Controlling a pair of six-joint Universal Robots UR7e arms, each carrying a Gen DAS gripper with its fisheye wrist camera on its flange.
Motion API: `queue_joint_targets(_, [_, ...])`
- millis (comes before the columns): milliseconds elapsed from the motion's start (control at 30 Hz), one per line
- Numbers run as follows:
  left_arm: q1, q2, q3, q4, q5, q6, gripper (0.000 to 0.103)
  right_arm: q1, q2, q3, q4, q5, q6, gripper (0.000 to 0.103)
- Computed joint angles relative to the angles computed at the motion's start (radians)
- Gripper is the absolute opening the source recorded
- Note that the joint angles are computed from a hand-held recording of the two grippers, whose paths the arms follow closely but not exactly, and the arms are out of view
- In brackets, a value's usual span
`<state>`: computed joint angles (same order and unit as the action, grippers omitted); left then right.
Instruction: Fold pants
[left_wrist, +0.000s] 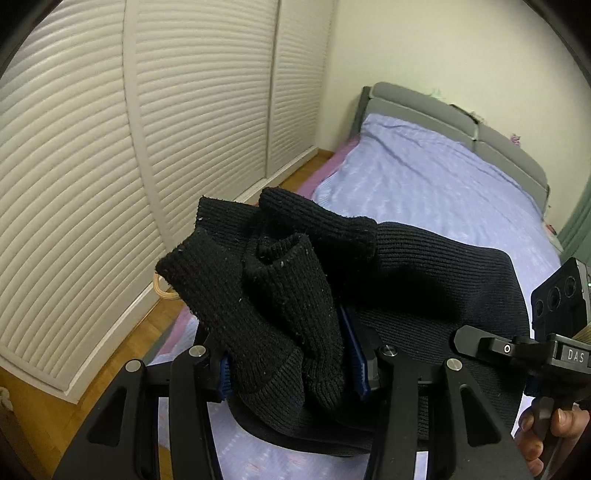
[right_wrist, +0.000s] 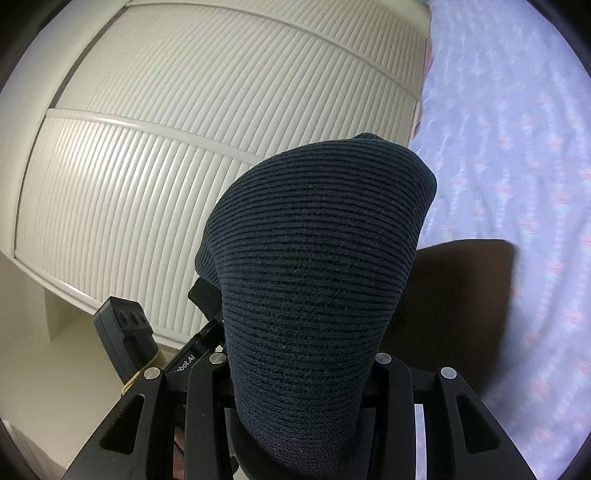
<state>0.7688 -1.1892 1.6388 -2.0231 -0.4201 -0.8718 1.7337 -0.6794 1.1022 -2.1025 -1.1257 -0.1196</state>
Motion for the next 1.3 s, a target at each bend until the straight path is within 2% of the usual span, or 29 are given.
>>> queue_joint_targets(133, [0.085,0.015,0.066,-0.194,-0.053,0.128,0.048,-0.025,0.072,-0.027,-0.007,-0.017,0.006,0.039])
queue_joint_targets(267, [0.157,0.058,0.116,-0.339,-0.133,0.199,0.05,-0.049,0.147,-0.076,-0.004,-0.086,0.029,0.039])
queue_joint_targets(400, [0.163,0.093,0.134,-0.396,-0.141,0.236,0.052,-0.075,0.156,-0.065,-0.012,-0.139,0.047,0.039])
queue_joint_targets(633, [0.19,0.118,0.139,-0.447,-0.123,0.26,0.059,-0.082,0.166,-0.078,0.008,-0.202,0.063,0.041])
queue_joint_targets(733, [0.182,0.119,0.123,-0.403,-0.106,0.246,0.064,-0.076,0.186,-0.115,0.021,-0.228,0.055,0.048])
queue_joint_targets(800, [0.174,0.114,0.112,-0.346,-0.09,0.214,0.074,-0.073,0.182,-0.117,0.028,-0.235,0.05,0.056])
queue_joint_targets(833, [0.169,0.111,0.108,-0.319,-0.082,0.198,0.076,-0.068,0.167,-0.093,0.018,-0.248,0.051,0.059])
queue_joint_targets(933, [0.148,0.098,0.102,-0.217,-0.06,0.131,0.077,-0.058,0.167,-0.108,0.028,-0.286,0.052,0.07])
queue_joint_targets(1000, [0.132,0.086,0.102,-0.145,-0.049,0.073,0.077,-0.05,0.139,-0.077,0.005,-0.319,0.043,0.083])
queue_joint_targets(1067, [0.118,0.073,0.108,-0.096,-0.045,0.022,0.079,-0.044,0.113,-0.053,-0.012,-0.353,0.032,0.089])
queue_joint_targets(1167, [0.098,0.06,0.099,0.022,-0.041,-0.093,0.092,-0.04,0.101,-0.053,-0.01,-0.372,0.024,0.089])
queue_joint_targets(1233, [0.071,0.045,0.106,0.092,-0.023,-0.172,0.092,-0.029,0.123,-0.089,-0.018,-0.414,0.011,0.089])
queue_joint_targets(1300, [0.042,0.034,0.098,0.226,-0.002,-0.285,0.092,-0.011,0.095,-0.062,-0.032,-0.494,-0.019,0.092])
